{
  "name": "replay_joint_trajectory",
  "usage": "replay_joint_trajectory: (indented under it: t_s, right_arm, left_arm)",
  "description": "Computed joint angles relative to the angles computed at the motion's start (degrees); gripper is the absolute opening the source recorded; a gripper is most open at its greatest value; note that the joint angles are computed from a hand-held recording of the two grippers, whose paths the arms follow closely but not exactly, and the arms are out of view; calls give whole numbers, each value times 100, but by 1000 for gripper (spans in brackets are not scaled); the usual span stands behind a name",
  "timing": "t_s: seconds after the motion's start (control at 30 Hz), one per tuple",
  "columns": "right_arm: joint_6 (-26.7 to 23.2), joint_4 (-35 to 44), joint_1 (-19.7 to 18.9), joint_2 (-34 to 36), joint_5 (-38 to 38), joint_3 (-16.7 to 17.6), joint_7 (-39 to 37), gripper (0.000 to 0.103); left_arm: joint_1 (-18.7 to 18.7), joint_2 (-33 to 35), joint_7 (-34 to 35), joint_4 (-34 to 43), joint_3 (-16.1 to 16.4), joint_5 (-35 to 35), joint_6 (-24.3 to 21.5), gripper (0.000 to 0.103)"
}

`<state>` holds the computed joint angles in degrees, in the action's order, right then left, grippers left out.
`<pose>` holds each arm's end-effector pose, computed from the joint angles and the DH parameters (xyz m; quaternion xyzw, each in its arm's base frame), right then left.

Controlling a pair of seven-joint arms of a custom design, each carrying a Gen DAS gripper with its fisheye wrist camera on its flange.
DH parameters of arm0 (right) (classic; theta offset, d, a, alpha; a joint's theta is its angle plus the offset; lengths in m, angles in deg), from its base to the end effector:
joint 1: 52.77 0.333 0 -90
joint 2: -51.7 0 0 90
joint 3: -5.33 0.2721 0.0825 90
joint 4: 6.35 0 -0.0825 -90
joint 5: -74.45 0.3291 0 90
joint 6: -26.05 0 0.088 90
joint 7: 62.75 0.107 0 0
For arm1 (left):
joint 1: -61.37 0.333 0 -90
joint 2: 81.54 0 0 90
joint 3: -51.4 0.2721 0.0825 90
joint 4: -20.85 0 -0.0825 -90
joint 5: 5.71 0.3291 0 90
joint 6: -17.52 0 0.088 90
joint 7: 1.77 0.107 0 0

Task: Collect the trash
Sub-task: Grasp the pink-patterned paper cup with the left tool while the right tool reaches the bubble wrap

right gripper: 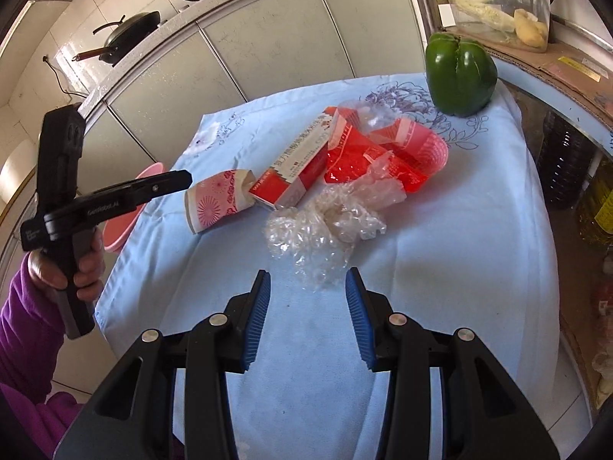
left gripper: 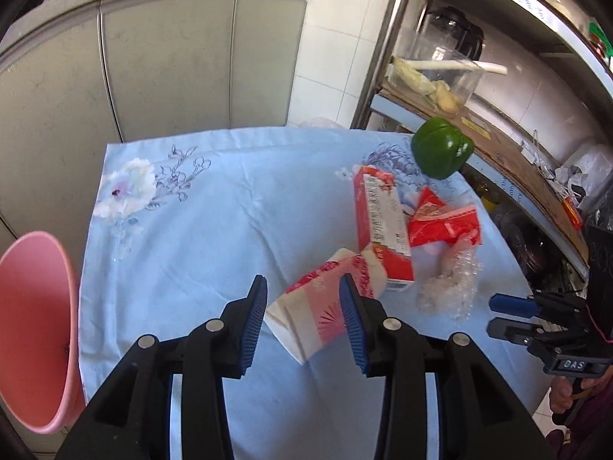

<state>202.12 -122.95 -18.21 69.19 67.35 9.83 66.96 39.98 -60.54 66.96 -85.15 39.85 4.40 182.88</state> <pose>0.4545 0.3775 0.3776 -0.6910 0.6275 -0.0508 0.3553 0.5230 -0.3356 0.4001 -0.5518 0.7645 -0.3112 0.1191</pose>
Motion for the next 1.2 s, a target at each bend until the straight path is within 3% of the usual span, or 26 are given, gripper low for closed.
replay_joint_trajectory:
  t_s: [0.1,0.2,0.33,0.4,0.57,0.63,0.8,1.2]
  right_arm:
    - [-70,56,-416,80,400,450,-413,42]
    - [-148,188,-618,186,718,672,-730,42]
    - [-285,387,-557,288,860,600,-865,42]
    - [-328,499,-563,373,951,587,-895,42]
    - [-471,884,-596,640,1112,583,-996,42]
    - [-584,1066,-481,713,1011,431,-954,42]
    - [-766,1325,-423,788,912,335,-945,42]
    - [-674,706,-268,305,780,226,-309,42]
  left_arm:
    - [278,283,420,288,-300,-425,-215,38]
    - [626,379,1020,335,-777,-1145,-275,38]
    - [713,188,1538,36,-1060,-1710,-59,38]
    - [644,103,1630,-45,-1085,-1883,-124,38]
    - [-82,-9,1114,-143,-393,-1092,-176,34]
    - [-157,-76,926,-247,-309,-913,-86,29]
    - [108,-195,890,-478,-552,-1238,131,8]
    - [679,-779,1571,-1282,-1170,-2459,789,8]
